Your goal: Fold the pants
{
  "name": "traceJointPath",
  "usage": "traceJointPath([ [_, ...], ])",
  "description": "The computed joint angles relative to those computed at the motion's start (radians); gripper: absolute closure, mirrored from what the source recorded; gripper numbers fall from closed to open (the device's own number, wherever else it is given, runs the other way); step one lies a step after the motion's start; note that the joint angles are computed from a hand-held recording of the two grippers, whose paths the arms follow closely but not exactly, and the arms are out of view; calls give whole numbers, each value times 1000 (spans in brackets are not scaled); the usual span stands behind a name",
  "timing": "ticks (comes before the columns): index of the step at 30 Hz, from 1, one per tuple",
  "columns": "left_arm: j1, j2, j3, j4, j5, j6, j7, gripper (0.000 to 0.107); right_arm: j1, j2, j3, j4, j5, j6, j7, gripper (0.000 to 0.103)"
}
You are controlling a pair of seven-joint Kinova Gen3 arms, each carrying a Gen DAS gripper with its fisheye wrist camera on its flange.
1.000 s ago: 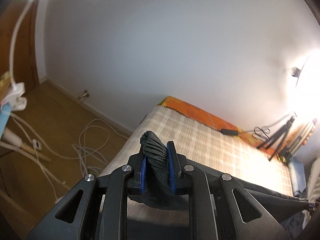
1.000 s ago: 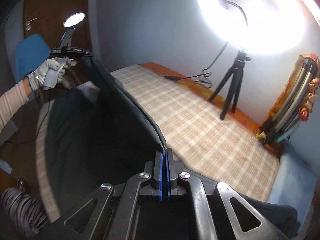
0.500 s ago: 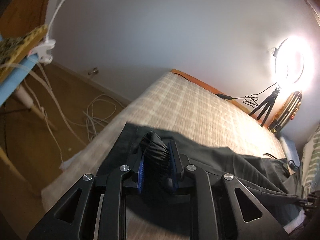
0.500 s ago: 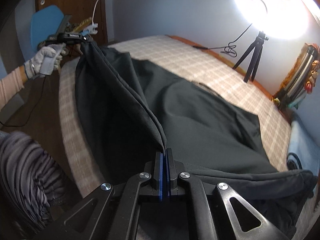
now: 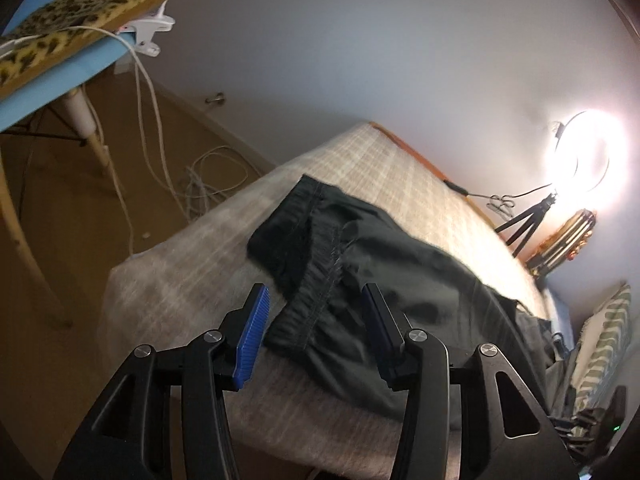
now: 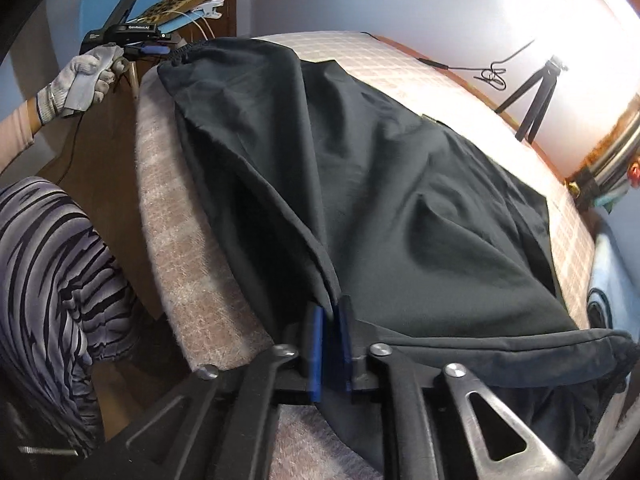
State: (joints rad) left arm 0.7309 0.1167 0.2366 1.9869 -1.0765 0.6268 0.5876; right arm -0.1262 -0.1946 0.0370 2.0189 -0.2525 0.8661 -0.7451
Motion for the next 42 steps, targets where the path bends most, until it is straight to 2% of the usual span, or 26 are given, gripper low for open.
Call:
traceJointPath([
  [2,-4,4,5,-3,39,8,-13,60,-8,12,37,-47,-58,61,37,79],
  [4,-24,19,25,-20,99,27,-56,57,-3,17,44,-95,-110,95,63,69],
  [7,18,36,-10,-23,104,26,-26,57,-9,49,44,-185,-192,115,92,65],
  [10,50,60,-16,-41,98,64,-7,57,-21,123,5,-287,-247,115,87,63],
  [15,89,75,-29,-59,84,103,29,57,-54,278,-92,-457,-266,93,56,61],
  [19,116,91,-37,-67,56,136,88,60,-85,437,-159,-625,-247,117,3,61],
  [21,134,98,-40,-67,31,159,140,70,-100,504,-192,-702,-212,139,-30,60],
  [24,145,112,-40,-71,9,185,180,79,-162,636,-197,-841,-177,169,-80,60],
  [29,159,136,-36,-97,5,232,162,85,-217,831,-240,-1066,-116,276,-165,60],
  [31,159,144,-36,-109,13,243,136,85,-244,889,-247,-1135,-98,314,-177,55],
  [33,166,153,-39,-121,15,260,117,86,-264,920,-252,-1162,-80,321,-166,37],
  [34,171,158,-41,-125,12,270,112,86,-282,931,-250,-1169,-64,316,-160,37],
  [35,176,162,-42,-131,12,281,103,86,-295,943,-248,-1181,-52,316,-159,39],
  [36,181,165,-43,-136,13,292,96,87,-306,955,-244,-1195,-40,328,-162,58],
  [37,183,169,-43,-143,15,304,79,87,-320,966,-236,-1210,-26,340,-172,71],
  [41,193,180,-46,-176,18,351,10,88,-307,934,-259,-1143,-21,284,-157,100],
  [42,194,183,-47,-184,18,359,-6,89,-305,909,-255,-1107,-28,250,-150,101],
])
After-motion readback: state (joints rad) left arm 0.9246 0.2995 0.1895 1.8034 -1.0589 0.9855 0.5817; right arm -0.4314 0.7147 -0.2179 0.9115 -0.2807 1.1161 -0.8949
